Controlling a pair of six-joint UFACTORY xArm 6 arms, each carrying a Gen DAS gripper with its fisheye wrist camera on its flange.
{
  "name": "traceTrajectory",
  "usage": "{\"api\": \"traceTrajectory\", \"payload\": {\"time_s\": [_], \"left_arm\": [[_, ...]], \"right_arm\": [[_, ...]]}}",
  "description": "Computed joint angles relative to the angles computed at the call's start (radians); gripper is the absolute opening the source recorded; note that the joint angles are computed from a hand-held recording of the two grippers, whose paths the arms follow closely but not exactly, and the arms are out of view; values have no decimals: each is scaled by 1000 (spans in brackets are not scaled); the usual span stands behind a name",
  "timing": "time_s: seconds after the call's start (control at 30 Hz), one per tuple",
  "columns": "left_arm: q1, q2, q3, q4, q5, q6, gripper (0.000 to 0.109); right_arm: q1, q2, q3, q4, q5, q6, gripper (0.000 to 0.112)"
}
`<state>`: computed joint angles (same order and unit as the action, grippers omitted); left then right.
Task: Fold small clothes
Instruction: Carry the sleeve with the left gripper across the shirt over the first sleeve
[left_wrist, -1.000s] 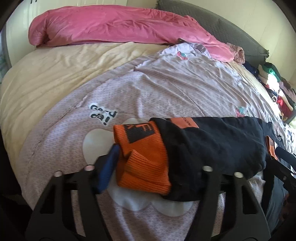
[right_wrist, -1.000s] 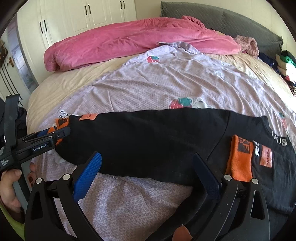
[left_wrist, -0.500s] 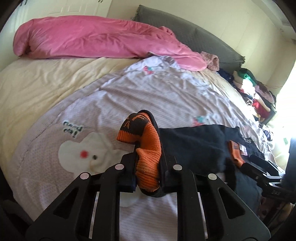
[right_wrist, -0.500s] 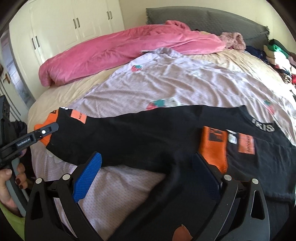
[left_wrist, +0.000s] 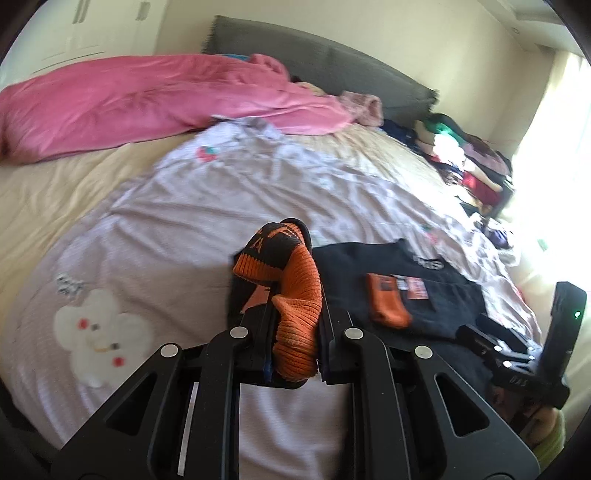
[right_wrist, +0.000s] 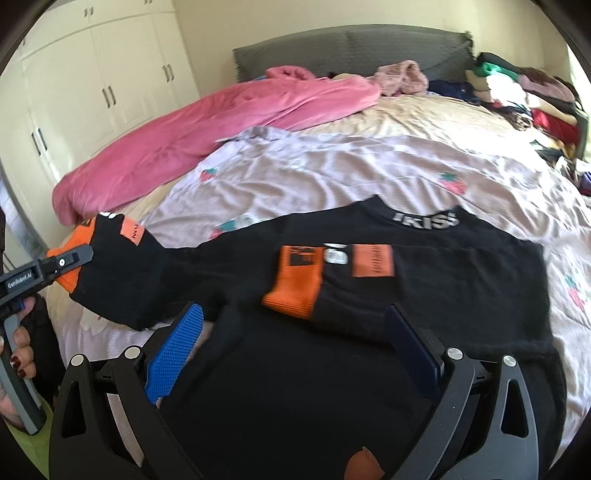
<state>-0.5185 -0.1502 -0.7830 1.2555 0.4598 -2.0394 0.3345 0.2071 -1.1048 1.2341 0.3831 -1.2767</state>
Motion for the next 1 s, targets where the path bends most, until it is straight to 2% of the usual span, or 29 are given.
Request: {"api": "traceTrajectory", "payload": {"time_s": [0.27, 0.47, 0.77, 0.87, 0.93, 1.0], "left_arm": [[-65, 233, -277, -109, -9, 197, 10], [-96, 383, -433, -210, -11, 322, 10], [-125, 595, -608, -336, -79, 463, 11], [-124, 633, -625, -381, -121, 505, 18], [-122, 647, -625, -409, -158, 536, 28], [-120, 648, -618, -421, -180, 554, 30]], "right_arm": [[-121, -24, 30, 53, 27, -62, 98], [-201, -21, 33, 81, 49, -81, 98], [-273, 10, 34, 63, 28, -69, 98], [-276, 16, 38, 45, 17, -60, 98], [-275, 21, 37, 44, 10, -63, 98], [-274, 24, 36, 43, 6, -61, 98]]}}
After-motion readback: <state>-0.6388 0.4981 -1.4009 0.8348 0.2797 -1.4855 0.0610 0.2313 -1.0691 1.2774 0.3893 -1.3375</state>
